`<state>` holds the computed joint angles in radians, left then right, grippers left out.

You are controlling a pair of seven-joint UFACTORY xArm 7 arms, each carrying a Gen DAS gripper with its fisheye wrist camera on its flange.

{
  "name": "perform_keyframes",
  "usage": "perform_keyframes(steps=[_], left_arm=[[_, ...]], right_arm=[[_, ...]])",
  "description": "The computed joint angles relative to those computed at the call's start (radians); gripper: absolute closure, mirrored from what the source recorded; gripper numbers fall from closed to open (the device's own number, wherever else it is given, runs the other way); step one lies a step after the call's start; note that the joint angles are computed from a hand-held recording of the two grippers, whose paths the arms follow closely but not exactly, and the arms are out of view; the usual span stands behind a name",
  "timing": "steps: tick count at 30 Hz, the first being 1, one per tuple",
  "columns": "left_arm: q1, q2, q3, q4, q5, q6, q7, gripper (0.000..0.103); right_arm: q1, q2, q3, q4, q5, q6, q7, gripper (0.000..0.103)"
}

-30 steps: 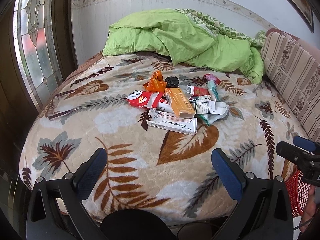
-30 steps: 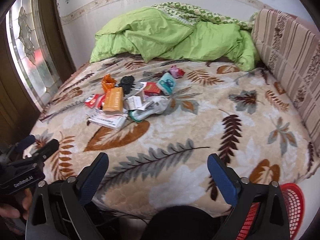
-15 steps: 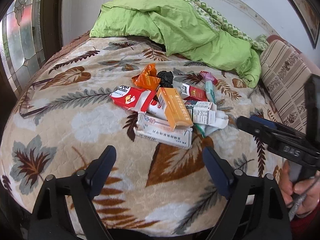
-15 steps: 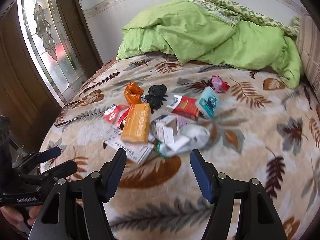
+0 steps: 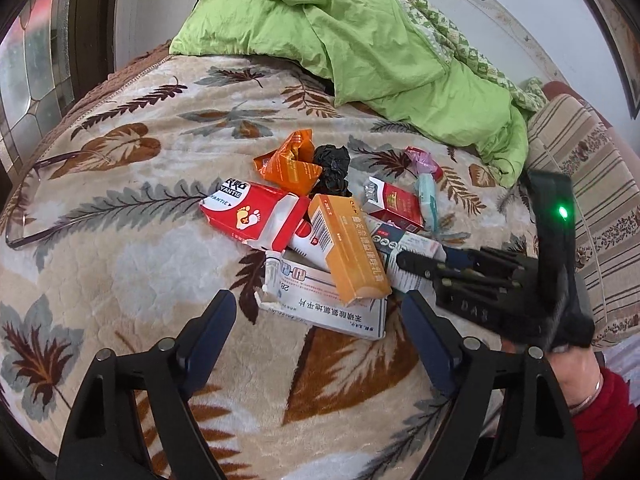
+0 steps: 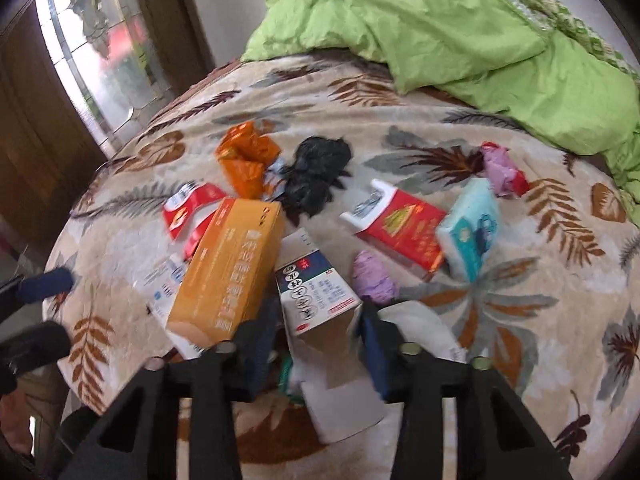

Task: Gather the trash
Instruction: 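Grasp the orange box with the left tool while the right tool grasps the white medicine box, then carry both held boxes over the red mesh basket on the floor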

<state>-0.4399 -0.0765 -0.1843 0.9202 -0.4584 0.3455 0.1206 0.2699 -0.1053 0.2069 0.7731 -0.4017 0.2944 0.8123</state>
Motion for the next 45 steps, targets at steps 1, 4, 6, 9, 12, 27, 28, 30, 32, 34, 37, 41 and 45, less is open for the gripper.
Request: perform_keyframes(steps=[1,4,6,9,12,27,28,30,32,34,37,41,45], left_arm=[[0.0,0.017,-0.002,0.015,0.011,0.005,-0.007,0.019],[0.002,0.054,-0.015,0.043,0.062,0.001,-0.046,0.019],[0.003,0.09,-0.024,0.074,0.102,0.005,-0.078,0.019],[-0.002,0.15,-0.033,0.127,0.186,0.006,-0.145,0.019],[-0.001,0.215,-0.048,0.196,0.192,0.03,-0.156,0.019],[-0.077,0.543,-0.038,0.578,0.362,0.229,-0.305,0.048],[-0.095,0.554,-0.027,0.584,0.389,0.221,-0.316,0.052],[-0.118,0.551,-0.012,0.571,0.428,0.193,-0.34,0.052],[-0.126,0.537,-0.007,0.545,0.459,0.156,-0.345,0.055],[-0.126,0.499,-0.008,0.488,0.479,0.09,-0.349,0.07],[-0.092,0.457,-0.047,0.44,0.447,0.061,-0.296,0.081],[-0.05,0.397,-0.086,0.365,0.378,0.037,-0.226,0.081],[0.01,0.334,-0.143,0.286,0.214,0.021,-0.108,0.081]], right_arm=[[-0.003,-0.006,0.008,-0.005,-0.024,0.001,0.022,0.07],[-0.022,-0.067,0.041,-0.06,-0.105,-0.017,0.131,0.073],[-0.045,-0.143,0.072,-0.115,-0.137,-0.024,0.209,0.073],[-0.078,-0.272,0.12,-0.197,-0.137,-0.027,0.277,0.073],[-0.088,-0.403,0.147,-0.28,-0.08,-0.024,0.306,0.073],[-0.111,-0.719,0.205,-0.465,0.136,-0.02,0.324,0.073],[-0.112,-0.722,0.208,-0.471,0.142,-0.022,0.325,0.073],[-0.109,-0.729,0.21,-0.483,0.157,-0.023,0.327,0.073],[-0.1,-0.747,0.211,-0.496,0.17,-0.012,0.333,0.073],[-0.091,-0.764,0.209,-0.507,0.18,-0.008,0.336,0.073],[-0.074,-0.795,0.209,-0.52,0.195,0.007,0.345,0.073],[-0.058,-0.826,0.225,-0.525,0.205,0.029,0.364,0.073],[-0.037,-0.851,0.235,-0.528,0.216,0.043,0.394,0.073]])
